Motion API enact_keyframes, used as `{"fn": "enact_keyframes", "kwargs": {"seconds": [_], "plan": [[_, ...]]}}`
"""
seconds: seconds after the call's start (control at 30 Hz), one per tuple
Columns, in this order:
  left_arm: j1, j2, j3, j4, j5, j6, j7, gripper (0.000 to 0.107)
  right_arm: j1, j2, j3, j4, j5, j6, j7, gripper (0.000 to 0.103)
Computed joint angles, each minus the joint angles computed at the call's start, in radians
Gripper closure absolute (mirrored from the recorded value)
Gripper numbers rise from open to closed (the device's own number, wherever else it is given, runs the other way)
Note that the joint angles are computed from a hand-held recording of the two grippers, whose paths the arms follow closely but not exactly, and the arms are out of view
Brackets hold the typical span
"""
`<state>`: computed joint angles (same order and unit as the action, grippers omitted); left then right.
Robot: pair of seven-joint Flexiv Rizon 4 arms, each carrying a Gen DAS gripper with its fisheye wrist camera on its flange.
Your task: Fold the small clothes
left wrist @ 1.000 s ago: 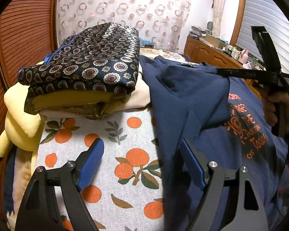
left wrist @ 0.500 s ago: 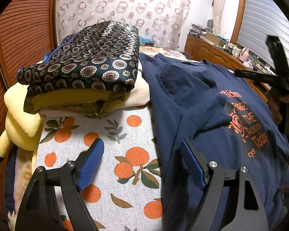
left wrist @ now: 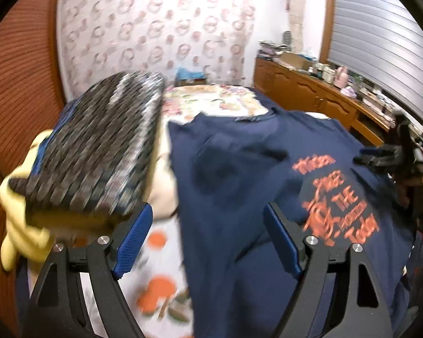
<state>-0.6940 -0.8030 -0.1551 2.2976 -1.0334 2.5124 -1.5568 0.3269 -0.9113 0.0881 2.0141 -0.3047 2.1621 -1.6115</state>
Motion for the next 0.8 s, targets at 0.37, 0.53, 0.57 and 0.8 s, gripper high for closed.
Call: {"fn": "enact_keyframes", "kwargs": {"seconds": [0.37,0.53,0.57,0.8], "plan": [[0.027,-0.054,0.130,-0.277,-0.156,-0.322,0.324,0.051,-0.057,0.002,0.016,0.011,-0.047,0.034,-0.011,0.029],[0.052,-0.104,0.083,-0.402,-0.380,-0.366,0.576,0.056,-0.114,-0.004,0.023,0.036,-0.065,0.070,0.007,0.029],[0.073,-0.104,0.067,-0.401,-0.367,-0.381,0.583,0.072,-0.117,-0.004,0.023,0.041,-0.064,0.078,0.010,0.029],[0.095,-0.066,0.019,-0.342,-0.364,-0.202,0.522,0.102,-0.124,-0.020,0.027,0.057,-0.050,0.134,0.048,0.029]]}}
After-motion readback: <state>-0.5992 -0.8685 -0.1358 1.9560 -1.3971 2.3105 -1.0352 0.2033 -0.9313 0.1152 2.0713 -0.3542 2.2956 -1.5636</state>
